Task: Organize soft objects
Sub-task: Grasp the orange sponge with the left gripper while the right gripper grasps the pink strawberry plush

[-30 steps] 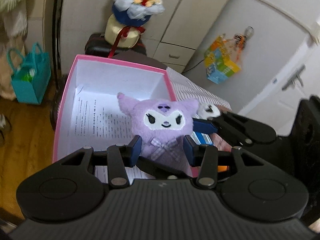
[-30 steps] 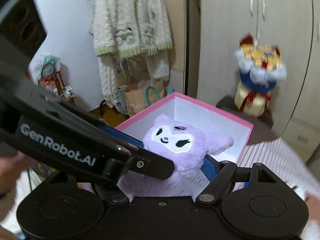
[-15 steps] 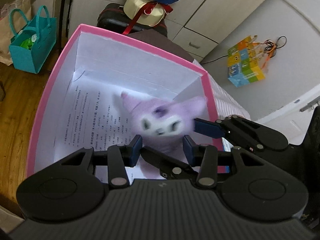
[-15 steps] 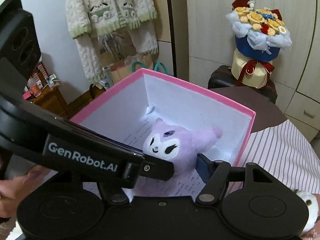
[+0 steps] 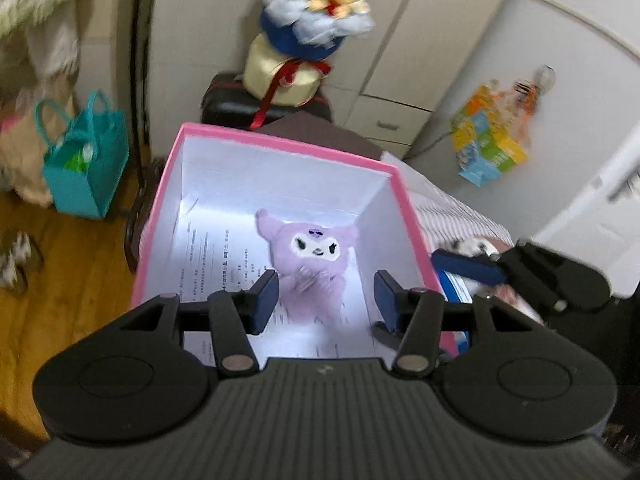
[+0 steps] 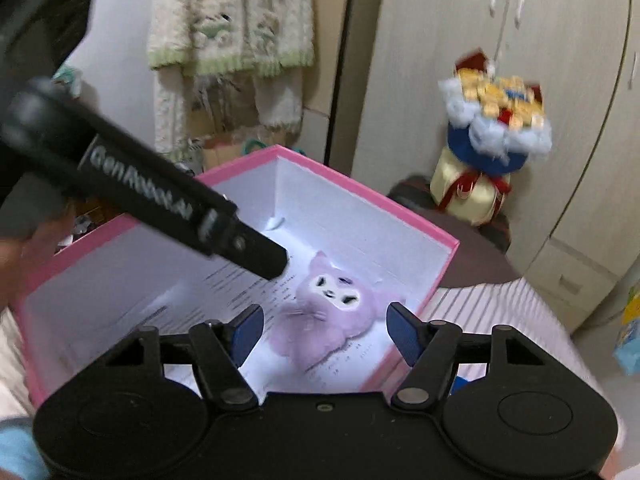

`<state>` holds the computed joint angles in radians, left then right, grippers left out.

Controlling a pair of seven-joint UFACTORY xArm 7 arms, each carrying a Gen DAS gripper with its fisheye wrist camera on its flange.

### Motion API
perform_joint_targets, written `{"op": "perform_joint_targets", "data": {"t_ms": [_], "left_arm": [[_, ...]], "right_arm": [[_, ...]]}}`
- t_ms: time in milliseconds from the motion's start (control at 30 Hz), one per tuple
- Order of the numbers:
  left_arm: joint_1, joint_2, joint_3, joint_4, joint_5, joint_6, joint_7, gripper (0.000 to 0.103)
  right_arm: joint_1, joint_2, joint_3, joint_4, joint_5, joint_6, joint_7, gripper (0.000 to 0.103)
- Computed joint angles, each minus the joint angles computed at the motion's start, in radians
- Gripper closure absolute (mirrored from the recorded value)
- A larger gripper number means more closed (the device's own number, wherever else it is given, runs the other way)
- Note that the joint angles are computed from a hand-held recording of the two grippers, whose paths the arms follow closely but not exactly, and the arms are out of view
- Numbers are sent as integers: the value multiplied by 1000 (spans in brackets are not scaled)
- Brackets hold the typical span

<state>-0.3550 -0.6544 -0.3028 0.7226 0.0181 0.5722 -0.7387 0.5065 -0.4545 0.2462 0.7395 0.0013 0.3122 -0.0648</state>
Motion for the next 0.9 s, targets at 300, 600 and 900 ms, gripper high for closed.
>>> {"op": "perform_joint_targets", "data": {"t_ms": [300,600,900], "left_arm": [[-33,-187,-126,36,85,103,37,51],[-41,-218,-296,94,136,120,3,51],[-27,-91,-437,119,174,40,-124,52]], "right_arm": [[100,-362,-86,-181,66,69,-79,28],[56,-779,-79,-326,101,226,-57,25],[3,-1195,-120,-507,93,446,-50,25]]}}
